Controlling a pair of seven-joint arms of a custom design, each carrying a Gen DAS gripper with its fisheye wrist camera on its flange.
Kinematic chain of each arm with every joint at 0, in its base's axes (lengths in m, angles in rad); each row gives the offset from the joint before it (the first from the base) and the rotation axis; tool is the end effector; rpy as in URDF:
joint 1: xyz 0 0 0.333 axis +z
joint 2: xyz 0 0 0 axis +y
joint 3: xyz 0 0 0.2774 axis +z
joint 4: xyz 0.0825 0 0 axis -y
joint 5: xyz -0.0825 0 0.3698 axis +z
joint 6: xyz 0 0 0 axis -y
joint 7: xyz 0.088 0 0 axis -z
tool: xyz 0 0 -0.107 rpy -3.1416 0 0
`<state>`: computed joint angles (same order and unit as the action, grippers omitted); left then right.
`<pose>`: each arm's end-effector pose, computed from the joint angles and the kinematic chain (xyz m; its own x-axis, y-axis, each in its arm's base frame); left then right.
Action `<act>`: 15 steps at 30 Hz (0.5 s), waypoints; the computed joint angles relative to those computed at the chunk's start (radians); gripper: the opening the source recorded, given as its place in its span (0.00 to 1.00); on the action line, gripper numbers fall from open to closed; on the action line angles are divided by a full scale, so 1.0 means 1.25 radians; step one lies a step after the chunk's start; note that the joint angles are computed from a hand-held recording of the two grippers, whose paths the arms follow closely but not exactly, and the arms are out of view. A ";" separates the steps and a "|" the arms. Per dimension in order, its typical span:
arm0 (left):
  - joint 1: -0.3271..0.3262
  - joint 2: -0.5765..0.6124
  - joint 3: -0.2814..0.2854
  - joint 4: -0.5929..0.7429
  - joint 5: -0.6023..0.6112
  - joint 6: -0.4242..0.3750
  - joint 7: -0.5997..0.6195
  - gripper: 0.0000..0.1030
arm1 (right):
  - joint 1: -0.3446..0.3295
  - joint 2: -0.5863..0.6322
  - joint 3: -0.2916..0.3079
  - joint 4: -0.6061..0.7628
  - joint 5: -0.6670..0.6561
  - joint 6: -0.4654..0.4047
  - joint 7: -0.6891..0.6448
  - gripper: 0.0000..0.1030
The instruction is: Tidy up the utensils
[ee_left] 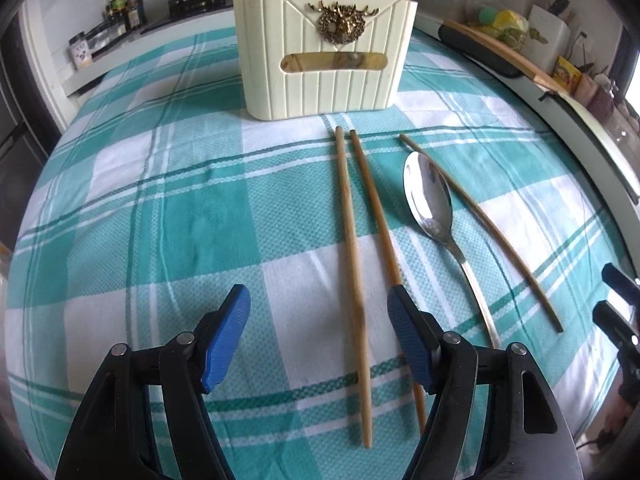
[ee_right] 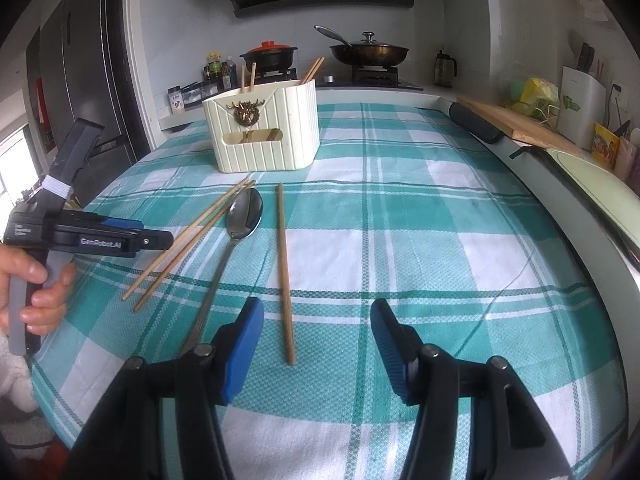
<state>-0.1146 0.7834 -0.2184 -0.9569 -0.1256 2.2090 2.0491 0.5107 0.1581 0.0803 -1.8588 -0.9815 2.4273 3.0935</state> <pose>0.7341 -0.1903 0.4433 -0.6220 -0.7820 0.0402 -0.6824 0.5161 -0.5176 0.5163 0.3403 0.4475 -0.2630 -0.9623 -0.0687 -0.6256 0.2243 -0.7472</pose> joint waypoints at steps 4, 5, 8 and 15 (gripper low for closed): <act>-0.020 0.074 0.012 0.115 0.019 -0.045 -0.036 0.67 | -0.012 0.016 -0.001 0.025 0.047 0.009 -0.075 0.55; -0.023 0.084 0.013 0.132 0.023 -0.051 -0.038 0.67 | -0.017 0.023 -0.002 0.033 0.070 0.015 -0.107 0.55; -0.031 0.102 0.014 0.162 0.033 -0.059 -0.036 0.65 | -0.023 0.064 -0.005 0.082 0.140 0.013 -0.214 0.55; -0.031 0.067 0.007 0.106 0.031 -0.040 -0.020 0.07 | -0.019 0.174 -0.037 0.208 0.256 0.009 -0.368 0.52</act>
